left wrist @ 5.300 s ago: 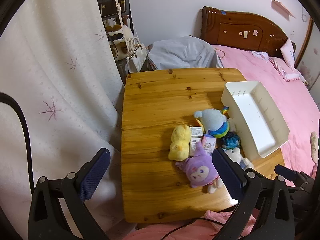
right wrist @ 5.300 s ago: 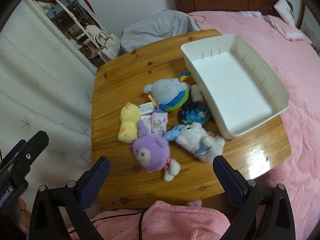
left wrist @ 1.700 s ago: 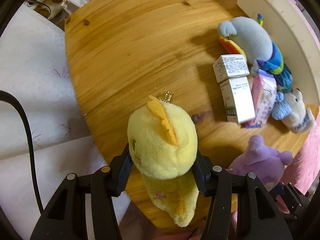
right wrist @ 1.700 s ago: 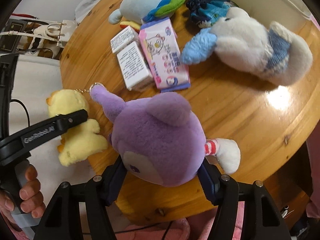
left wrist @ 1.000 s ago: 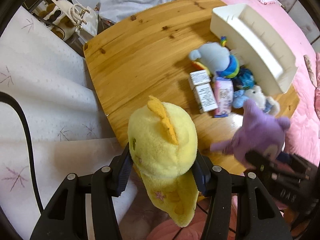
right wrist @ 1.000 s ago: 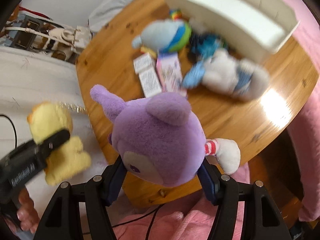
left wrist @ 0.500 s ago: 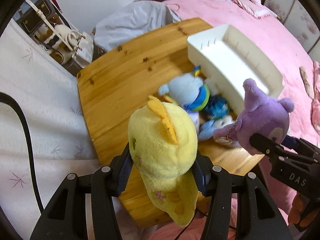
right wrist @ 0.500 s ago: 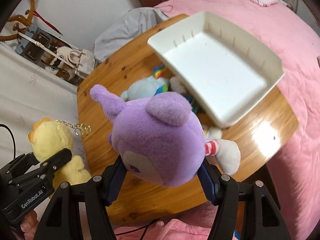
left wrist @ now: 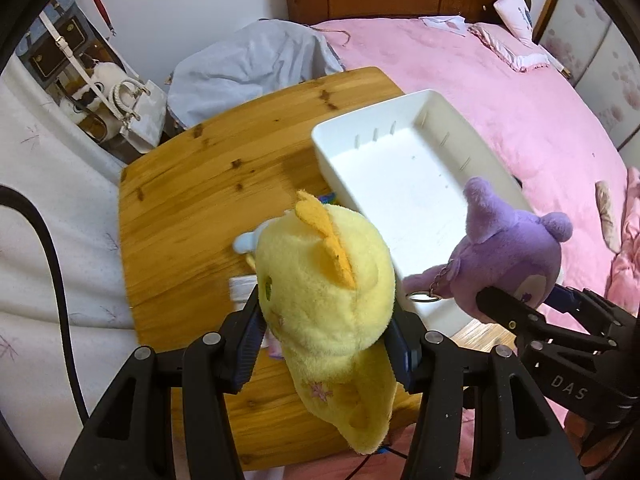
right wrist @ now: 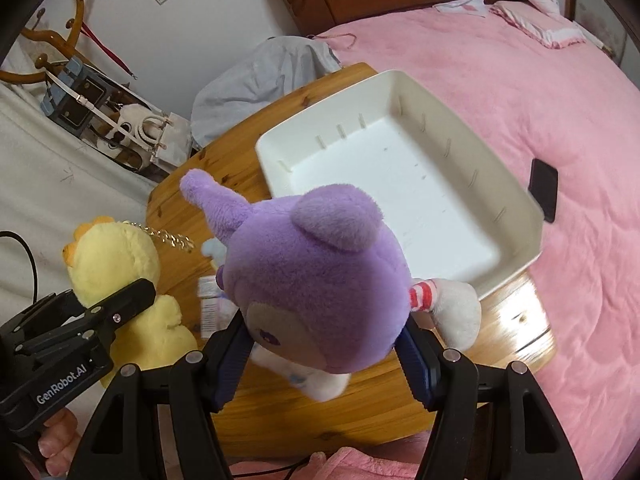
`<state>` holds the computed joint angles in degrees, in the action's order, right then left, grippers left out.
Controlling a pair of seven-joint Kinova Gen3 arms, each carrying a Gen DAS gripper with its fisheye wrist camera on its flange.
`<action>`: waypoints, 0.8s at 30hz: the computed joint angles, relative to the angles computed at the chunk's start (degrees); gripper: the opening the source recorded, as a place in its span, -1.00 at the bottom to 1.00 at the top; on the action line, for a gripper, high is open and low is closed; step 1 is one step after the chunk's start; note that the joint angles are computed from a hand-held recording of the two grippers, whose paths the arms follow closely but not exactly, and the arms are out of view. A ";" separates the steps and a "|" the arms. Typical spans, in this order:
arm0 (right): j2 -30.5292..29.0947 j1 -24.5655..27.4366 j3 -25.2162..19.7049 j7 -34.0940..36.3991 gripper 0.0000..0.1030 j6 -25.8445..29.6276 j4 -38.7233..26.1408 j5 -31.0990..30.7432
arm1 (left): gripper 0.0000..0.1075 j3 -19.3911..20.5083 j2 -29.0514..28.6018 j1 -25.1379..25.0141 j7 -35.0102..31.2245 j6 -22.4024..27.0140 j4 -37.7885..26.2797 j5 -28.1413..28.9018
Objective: Organize objects
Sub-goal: 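Lift both held plush toys and carry them toward the white tray, then lower both plush toys into the white tray and open both grippers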
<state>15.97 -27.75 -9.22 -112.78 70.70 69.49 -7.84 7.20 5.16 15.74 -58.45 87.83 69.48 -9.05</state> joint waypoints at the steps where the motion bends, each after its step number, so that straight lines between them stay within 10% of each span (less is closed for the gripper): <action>1: 0.32 0.70 0.02 1.27 0.31 0.33 -0.35 -0.34 | 0.07 0.17 0.56 0.30 0.70 0.02 -0.55 -0.35; 24: 13.88 10.12 1.85 20.31 0.39 10.73 -15.98 -4.73 | 0.11 -4.00 19.06 7.61 8.42 6.29 -20.05 -2.94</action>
<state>29.85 -17.63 -7.38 -92.47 81.43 53.50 -12.56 3.20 24.22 23.35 -50.03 94.11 49.43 -11.99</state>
